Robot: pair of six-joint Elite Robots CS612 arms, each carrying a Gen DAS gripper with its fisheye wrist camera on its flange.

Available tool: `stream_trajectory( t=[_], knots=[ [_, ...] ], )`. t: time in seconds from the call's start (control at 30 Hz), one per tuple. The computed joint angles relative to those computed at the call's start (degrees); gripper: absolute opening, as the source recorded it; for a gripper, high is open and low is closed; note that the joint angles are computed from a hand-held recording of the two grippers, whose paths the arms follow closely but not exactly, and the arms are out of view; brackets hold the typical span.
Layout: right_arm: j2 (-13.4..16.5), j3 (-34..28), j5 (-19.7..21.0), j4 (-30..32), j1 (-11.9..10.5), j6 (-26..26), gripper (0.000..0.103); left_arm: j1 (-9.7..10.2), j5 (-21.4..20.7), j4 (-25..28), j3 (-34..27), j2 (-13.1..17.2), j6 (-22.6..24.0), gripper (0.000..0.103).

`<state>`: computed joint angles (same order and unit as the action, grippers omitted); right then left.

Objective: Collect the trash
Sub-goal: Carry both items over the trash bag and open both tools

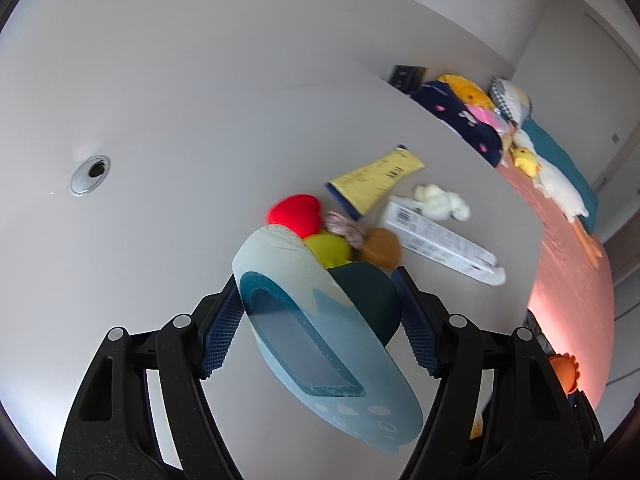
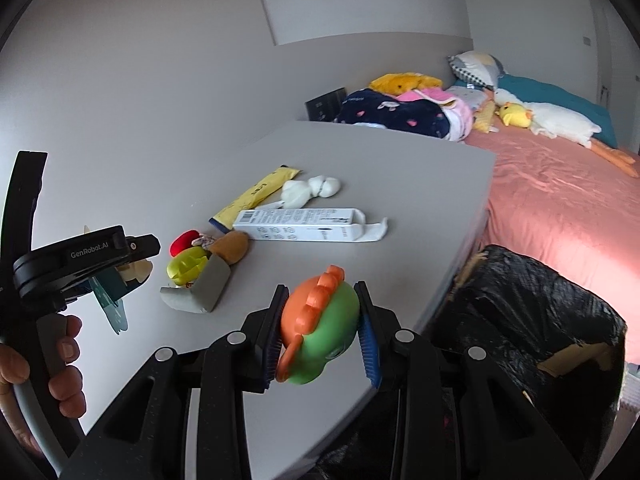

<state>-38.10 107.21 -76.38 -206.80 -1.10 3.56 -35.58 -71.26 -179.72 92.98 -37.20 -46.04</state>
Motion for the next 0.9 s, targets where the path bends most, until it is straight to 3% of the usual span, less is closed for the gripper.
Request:
stream_trajectory(
  t=[0.33,0.9],
  knots=[
    [-1.05,3.84,-2.03,-6.1,-1.56,0.42,0.035,-2.3,-0.33,-2.2,0.18,-0.24,2.77,0.07],
    [-2.08,7.68,-5.14,-10.0,-4.99,2.43,0.035,-5.46,-2.63,-1.06,-3.73,1.45,8.06,0.07]
  ],
)
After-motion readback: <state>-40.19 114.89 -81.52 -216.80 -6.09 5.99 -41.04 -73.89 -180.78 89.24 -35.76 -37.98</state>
